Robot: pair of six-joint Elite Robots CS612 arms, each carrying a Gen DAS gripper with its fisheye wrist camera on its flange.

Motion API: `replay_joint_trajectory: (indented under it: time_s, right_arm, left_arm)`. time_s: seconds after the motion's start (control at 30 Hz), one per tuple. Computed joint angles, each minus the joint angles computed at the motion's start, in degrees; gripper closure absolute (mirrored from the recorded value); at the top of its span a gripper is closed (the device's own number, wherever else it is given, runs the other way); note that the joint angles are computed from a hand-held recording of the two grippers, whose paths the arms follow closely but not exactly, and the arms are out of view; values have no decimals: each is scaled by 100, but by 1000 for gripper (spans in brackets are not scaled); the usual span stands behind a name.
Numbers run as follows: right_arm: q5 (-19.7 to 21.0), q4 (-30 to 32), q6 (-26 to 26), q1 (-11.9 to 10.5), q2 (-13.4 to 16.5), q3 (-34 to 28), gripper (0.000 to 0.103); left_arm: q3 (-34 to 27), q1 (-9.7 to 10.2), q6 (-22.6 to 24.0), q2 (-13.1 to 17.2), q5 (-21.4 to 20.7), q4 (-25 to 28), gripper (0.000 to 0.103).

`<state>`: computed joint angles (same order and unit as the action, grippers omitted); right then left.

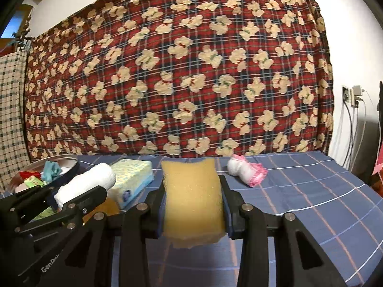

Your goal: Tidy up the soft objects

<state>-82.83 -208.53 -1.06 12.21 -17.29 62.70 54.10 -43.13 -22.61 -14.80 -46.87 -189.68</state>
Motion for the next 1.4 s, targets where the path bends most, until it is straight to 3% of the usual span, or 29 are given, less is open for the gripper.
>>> replay_joint_trajectory:
  time_s: [0.47, 0.67, 1.23, 1.4]
  right_arm:
    - [365, 82, -198, 349, 79, -155, 63]
    - [464, 137, -134, 460, 113, -233, 63]
    - [927, 559, -360, 746, 285, -671, 63]
    - [1006, 626, -217, 786, 333, -882, 63]
  left_arm:
    - [1030, 102, -383, -418, 699, -484, 73]
    - [1475, 192, -868, -600, 907, -496, 73]
    - [2213, 299, -1262, -932, 1445, -748, 73]
    - [2352, 350, -1474, -1033, 1629, -584, 73]
